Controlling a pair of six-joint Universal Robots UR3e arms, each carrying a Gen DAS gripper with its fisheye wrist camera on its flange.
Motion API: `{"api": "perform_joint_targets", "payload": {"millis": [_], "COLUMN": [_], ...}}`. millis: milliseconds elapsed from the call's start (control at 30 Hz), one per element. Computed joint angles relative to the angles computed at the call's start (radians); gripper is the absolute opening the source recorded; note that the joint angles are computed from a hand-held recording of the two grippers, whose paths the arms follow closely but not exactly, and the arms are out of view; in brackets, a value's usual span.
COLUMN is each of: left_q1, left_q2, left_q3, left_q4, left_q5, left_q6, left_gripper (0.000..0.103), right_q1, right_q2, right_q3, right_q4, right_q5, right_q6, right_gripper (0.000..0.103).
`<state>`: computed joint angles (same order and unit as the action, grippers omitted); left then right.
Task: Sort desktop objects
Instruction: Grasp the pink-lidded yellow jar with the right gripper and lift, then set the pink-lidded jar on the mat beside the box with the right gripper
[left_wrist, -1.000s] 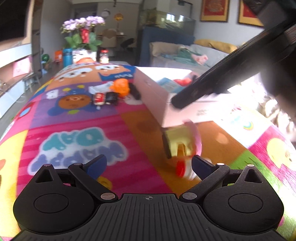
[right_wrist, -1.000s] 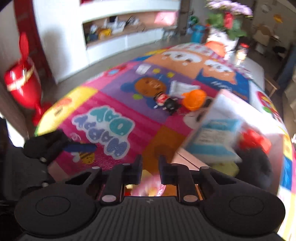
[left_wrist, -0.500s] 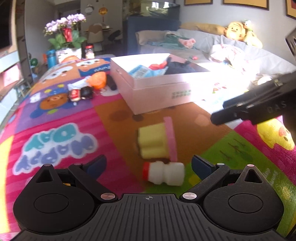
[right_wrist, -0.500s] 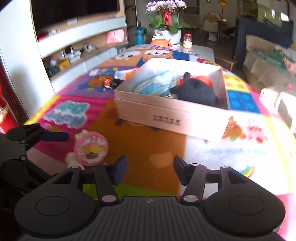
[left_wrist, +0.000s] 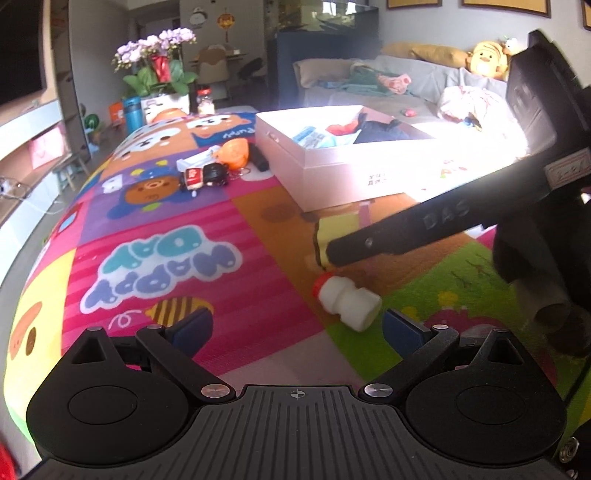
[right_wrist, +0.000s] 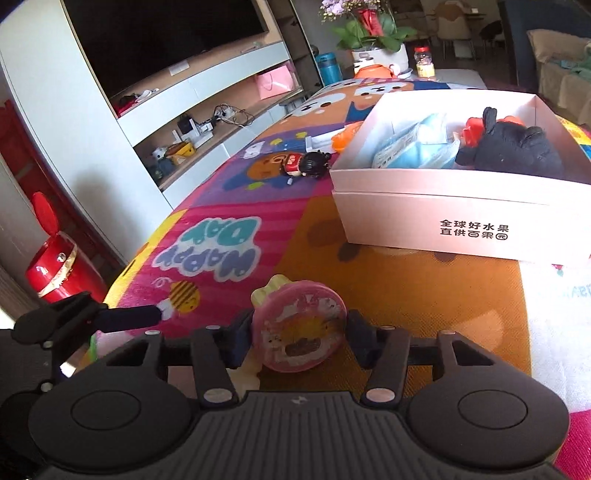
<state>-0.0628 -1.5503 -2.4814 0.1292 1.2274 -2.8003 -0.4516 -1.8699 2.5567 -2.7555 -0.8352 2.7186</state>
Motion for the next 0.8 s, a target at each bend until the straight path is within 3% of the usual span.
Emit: {"api": "perform_joint_targets", "payload": {"millis": [133,233,367,467,700,800], "left_q1": [-0.02,-0.03,-0.042,-0.042,-0.031,-0.028], "left_q2": [-0.036,-0.061,-0.098,-0.102,-0.078,-0.071], "left_q3": [0.013,0.018,0.03,0.029,0.02,0.023], "left_q4": [0.022,0.037,0.056,0.061,0.045,0.033], "left_q5": [-0.01,-0.025,-0.035,-0.043,-0.036,-0.035], "left_q6": [-0.007,-0.007,-0.015,-0.02,-0.017,-0.02], "left_gripper": [0.101,0.101,0.101,0.101,0.101,0.101], "right_q1": [-0.102,-0.139,-0.05,0.024,0.089,0.078], "right_q2": [-0.254,-0.387,-0.374,-0.266,-0.128,-0.156], "right_q3": [0.01,-0.016,0.0,-0.002,0.024,0.052], "right_q4": [0.252,0.38,0.214,0.09,-0.122,-0.143], "right_q5": [-0.015,-0.121,-0.348,-0.451,-0.436,-0.405], "right_q6": [-0.126,-0.239,-0.307,-0.299,-0.247,-0.234], "right_gripper": [0.053,0.053,0.054,0.054,0.057,0.08]}}
